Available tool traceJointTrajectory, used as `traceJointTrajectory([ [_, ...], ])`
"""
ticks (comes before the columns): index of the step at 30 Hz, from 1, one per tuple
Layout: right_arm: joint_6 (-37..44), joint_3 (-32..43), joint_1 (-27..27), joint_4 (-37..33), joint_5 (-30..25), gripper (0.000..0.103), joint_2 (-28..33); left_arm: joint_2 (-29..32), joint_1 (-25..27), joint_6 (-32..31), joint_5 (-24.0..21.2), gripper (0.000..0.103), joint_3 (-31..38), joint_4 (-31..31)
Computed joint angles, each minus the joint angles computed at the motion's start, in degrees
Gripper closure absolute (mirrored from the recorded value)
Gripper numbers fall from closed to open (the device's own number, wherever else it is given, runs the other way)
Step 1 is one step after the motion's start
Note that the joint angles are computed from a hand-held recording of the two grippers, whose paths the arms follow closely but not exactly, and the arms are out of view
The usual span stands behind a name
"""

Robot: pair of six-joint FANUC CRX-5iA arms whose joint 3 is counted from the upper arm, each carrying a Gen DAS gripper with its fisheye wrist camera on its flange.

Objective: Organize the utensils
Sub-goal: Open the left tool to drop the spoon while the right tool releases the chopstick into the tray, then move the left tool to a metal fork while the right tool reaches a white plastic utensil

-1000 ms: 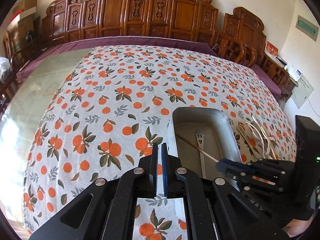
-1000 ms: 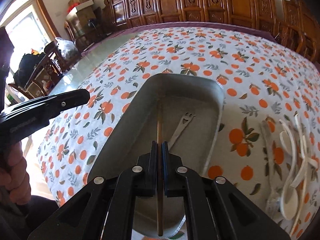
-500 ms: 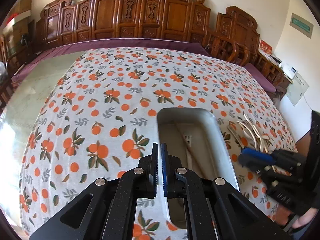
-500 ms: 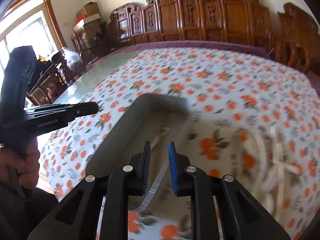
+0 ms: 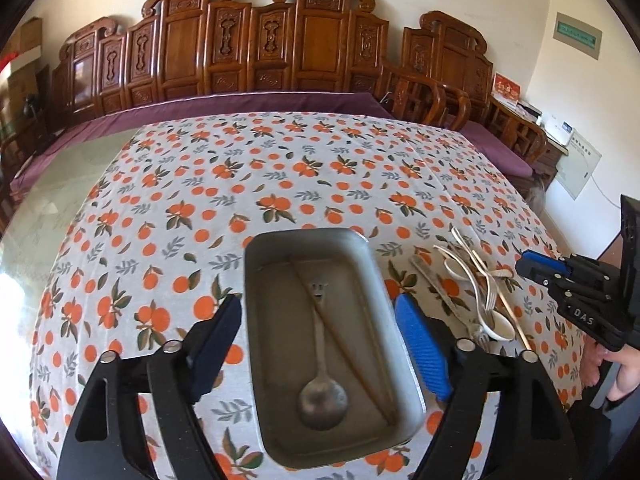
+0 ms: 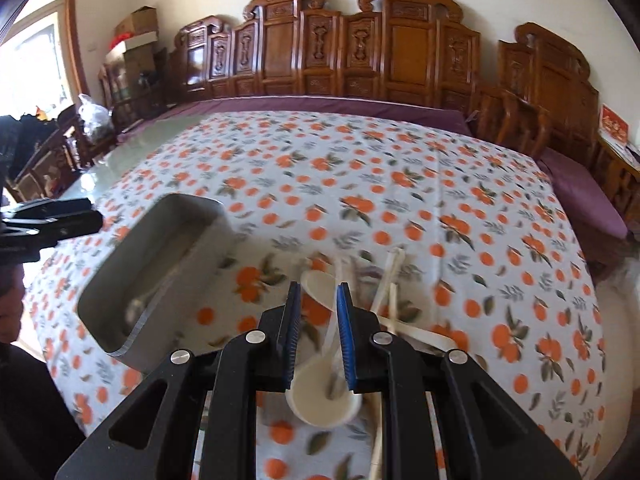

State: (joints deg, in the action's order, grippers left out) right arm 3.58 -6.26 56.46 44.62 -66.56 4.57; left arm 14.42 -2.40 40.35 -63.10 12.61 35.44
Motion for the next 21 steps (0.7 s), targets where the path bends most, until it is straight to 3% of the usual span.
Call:
traceJointTrajectory([
  [13,-5.3,-7.2,0.1,-4.4,0.1,0.083,-3.2,-2.5,-4.2,0.4,1.2,0.025,-3.6,-1.6],
  [21,-8.4,-11.2,-1.4,-2.5,5.8,0.083,-5.3,-3.7,-6.6,0.9,1.9,0.025,-5.5,-3.2],
])
